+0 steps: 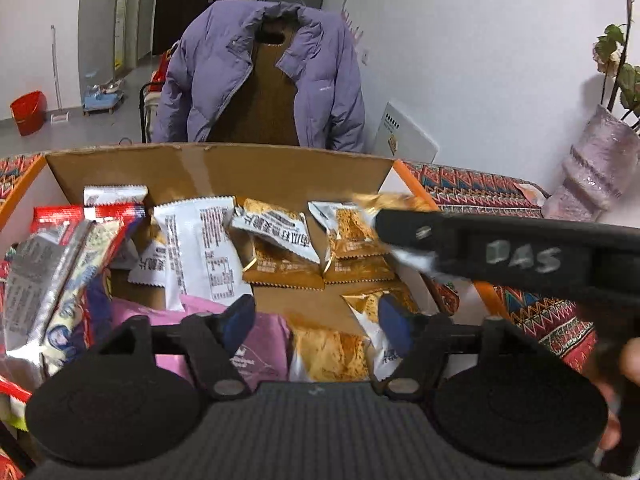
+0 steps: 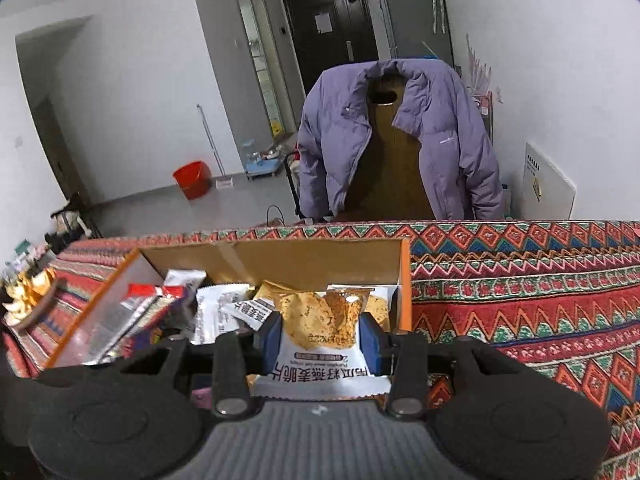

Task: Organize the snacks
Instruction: 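Open both tools to drop the cookie packets into the box and withdraw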

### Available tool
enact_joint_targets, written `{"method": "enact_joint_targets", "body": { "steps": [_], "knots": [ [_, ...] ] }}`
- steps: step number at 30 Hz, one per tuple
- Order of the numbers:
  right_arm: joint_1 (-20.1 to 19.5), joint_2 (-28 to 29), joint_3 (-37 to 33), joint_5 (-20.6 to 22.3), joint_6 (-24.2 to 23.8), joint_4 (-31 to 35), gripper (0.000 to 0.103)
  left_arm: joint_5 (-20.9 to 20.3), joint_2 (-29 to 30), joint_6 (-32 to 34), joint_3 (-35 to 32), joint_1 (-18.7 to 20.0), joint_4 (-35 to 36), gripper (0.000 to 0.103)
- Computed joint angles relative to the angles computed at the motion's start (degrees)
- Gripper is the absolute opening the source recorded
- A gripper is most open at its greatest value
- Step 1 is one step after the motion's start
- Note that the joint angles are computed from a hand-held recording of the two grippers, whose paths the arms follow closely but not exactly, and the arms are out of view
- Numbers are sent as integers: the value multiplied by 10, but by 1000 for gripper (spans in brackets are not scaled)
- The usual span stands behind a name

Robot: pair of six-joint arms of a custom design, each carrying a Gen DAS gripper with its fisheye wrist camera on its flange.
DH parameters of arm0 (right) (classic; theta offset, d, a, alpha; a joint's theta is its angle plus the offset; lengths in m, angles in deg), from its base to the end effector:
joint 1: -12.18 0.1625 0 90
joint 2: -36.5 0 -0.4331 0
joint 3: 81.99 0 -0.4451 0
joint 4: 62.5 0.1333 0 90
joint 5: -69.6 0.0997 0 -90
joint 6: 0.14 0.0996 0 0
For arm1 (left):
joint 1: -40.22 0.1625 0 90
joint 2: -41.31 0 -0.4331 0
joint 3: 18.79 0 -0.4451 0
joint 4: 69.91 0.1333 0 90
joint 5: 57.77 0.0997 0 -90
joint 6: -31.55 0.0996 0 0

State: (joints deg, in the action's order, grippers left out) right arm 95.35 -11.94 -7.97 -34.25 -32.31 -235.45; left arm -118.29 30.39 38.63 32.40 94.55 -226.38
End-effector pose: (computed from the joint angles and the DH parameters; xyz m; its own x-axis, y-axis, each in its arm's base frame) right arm 0.0107 -0.8312 0.3262 -0.8299 -0.0179 0.5577 -0.4462 0.6212 -0.6441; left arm -0.3724 -0.8315 -0.0769 -0.7631 0.4184 -0.4926 0.6220 0.6826 -0.3837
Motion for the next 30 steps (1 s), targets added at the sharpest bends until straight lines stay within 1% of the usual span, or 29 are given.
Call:
{"method": "enact_joint_targets", "body": {
  "steps": [1,3,7,11,15,19,21,23,24,27,30],
  "knots": [
    [1,4,-3,-4,-2,-2,45,-2,-3,4,3,0,-2,73],
    [3,10,-10,-8,-3,0,45,-6,-12,16,15,0,-10,76],
    [8,5,-2,-10,-7,-13,48,2,-32,34,41,-5,-31,78],
    [15,-18,24,-5,1,-19,53,11,-64,49,86,-11,-65,79],
    [25,-56,71,-8,-4,-37,57,23,-111,72,152,-22,-108,81],
    [32,-118,151,8,-18,-56,63,36,-173,91,240,-34,-170,85],
    [31,-154,197,16,-25,-62,66,40,-207,86,287,-40,-198,87],
    [32,-191,246,24,-39,-77,76,41,-243,82,338,-47,-222,89],
    [33,-209,272,26,-46,-86,78,42,-262,85,365,-51,-233,90],
    [32,-270,349,48,-64,-97,78,52,-319,105,456,-70,-282,95],
    [26,-330,422,78,-77,-107,80,55,-372,125,554,-93,-356,98]
  ]
}}
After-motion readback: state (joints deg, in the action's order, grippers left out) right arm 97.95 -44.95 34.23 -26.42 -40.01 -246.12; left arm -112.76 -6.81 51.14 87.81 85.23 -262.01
